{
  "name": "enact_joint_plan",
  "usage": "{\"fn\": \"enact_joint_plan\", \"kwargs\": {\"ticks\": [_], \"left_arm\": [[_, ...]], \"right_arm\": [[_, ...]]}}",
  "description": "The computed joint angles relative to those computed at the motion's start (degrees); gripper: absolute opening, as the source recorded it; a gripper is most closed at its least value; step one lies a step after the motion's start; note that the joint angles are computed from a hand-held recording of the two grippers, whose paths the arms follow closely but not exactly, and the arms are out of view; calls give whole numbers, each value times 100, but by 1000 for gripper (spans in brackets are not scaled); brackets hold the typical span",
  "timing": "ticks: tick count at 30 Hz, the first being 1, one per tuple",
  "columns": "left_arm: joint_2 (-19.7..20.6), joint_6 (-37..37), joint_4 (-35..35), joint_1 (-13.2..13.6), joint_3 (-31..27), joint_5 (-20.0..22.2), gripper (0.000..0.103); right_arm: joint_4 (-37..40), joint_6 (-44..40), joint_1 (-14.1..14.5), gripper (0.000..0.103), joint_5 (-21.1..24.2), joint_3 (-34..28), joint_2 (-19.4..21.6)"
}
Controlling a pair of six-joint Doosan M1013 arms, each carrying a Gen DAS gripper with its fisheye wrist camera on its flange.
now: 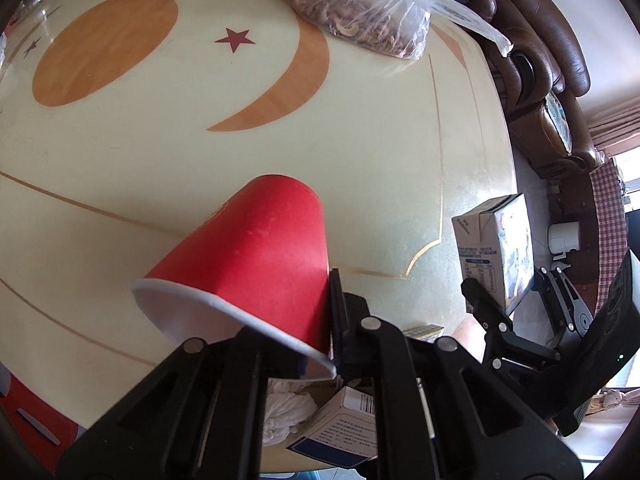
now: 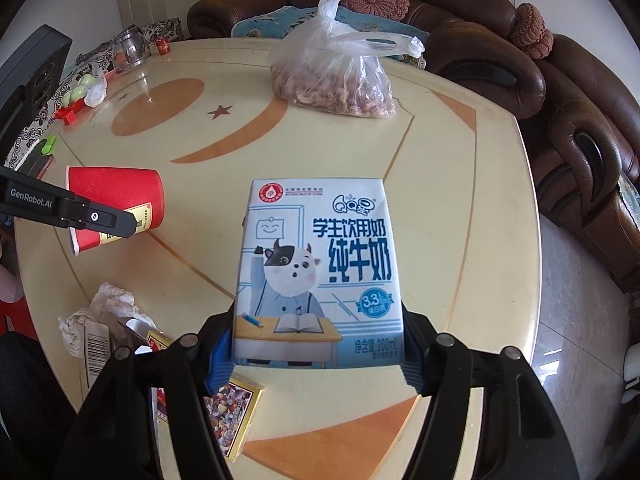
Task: Collect trash
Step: 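Lift the red cup and milk carton and carry them toward the trash bin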
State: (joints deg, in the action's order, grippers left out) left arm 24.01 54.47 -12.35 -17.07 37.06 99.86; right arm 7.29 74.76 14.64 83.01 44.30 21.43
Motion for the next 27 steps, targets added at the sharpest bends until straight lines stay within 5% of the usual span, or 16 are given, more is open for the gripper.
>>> {"fn": "enact_joint_plan", "kwargs": {"ticks": [27], "left_arm": [[-741, 690, 1168, -498, 104, 9, 10]], "right_arm": [[-408, 282, 209, 64, -75, 257, -790]]}}
